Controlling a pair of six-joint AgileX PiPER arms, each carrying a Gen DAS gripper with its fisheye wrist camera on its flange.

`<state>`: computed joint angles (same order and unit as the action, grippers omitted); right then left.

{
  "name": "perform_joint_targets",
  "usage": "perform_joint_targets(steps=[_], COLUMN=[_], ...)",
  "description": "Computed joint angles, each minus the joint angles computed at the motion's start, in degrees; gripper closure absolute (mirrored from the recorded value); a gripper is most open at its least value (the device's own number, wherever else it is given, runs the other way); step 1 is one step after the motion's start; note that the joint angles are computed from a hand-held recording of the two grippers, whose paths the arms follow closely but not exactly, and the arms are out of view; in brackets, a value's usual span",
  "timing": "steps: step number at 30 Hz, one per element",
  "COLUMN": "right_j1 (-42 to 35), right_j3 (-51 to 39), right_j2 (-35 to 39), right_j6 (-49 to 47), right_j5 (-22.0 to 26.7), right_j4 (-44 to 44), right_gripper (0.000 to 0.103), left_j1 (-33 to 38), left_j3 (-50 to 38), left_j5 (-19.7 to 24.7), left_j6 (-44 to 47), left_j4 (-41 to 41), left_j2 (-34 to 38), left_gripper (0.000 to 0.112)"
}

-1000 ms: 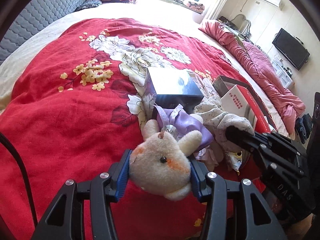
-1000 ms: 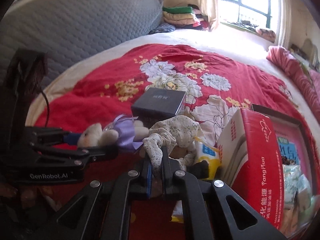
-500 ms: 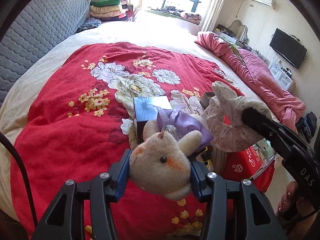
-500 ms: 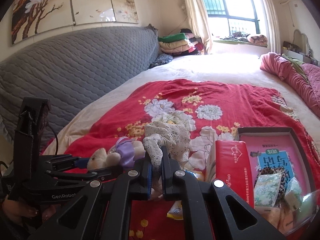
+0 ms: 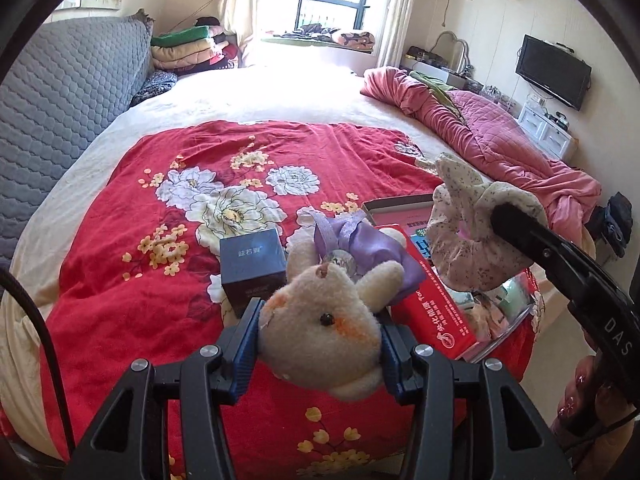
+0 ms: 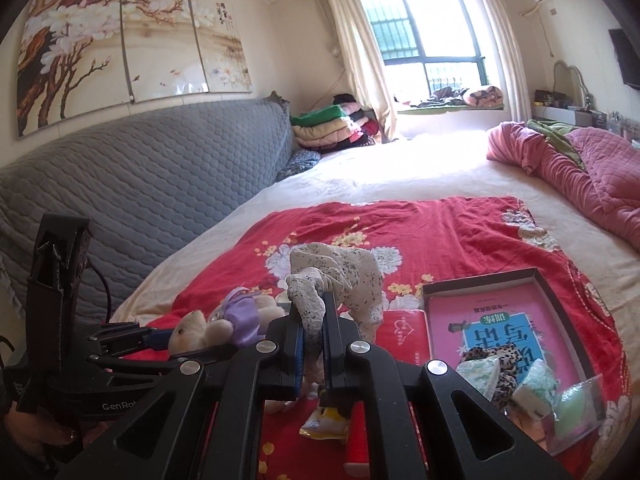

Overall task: Organize soft objects
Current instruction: 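Carry the plush bear and floral cloth bag with both tools over the pink tray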

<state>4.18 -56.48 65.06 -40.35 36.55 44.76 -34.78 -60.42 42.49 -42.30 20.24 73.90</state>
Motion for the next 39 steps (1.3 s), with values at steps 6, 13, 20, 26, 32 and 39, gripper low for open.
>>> perform_joint_targets(steps=[6, 13, 20, 26, 32, 39], right_j1=[-6.85, -16.03, -25.42, -33.72, -38.76, -37.96], right_j3=[-0.13, 0.57, 1.15, 1.21, 1.9, 3.13], right_j2=[-1.66, -1.83, -0.95, 1.06, 3.34, 5.78], right_j6=[-4.14, -9.56, -15.39, -19.34, -21.77, -21.82], right_j5=[2.66, 5.61, 7.99, 9.06, 8.2, 4.3], right_j4=[4.08, 9.61, 13.0, 15.26, 15.23, 12.33], right_gripper=[0.096, 0.096, 0.096, 0.096, 0.096, 0.096], left_j1=[-4.16, -6.59, -8.16, -9.81, -10.73, -11.16], left_j3=[-6.1, -12.13, -17.65, -22.87, -28.41, -35.36], left_j5=[2.85, 3.59, 3.65, 3.41, 4.1, 5.37], left_j6=[-1.84, -0.81, 0.87, 4.06, 8.13, 13.15], left_j4=[3.34, 4.02, 3.04, 1.04, -2.58, -8.1], left_j2=[2.82, 8.25, 14.23, 20.11, 26.67, 33.55], left_gripper=[0.061, 0.061, 0.061, 0.061, 0.061, 0.061])
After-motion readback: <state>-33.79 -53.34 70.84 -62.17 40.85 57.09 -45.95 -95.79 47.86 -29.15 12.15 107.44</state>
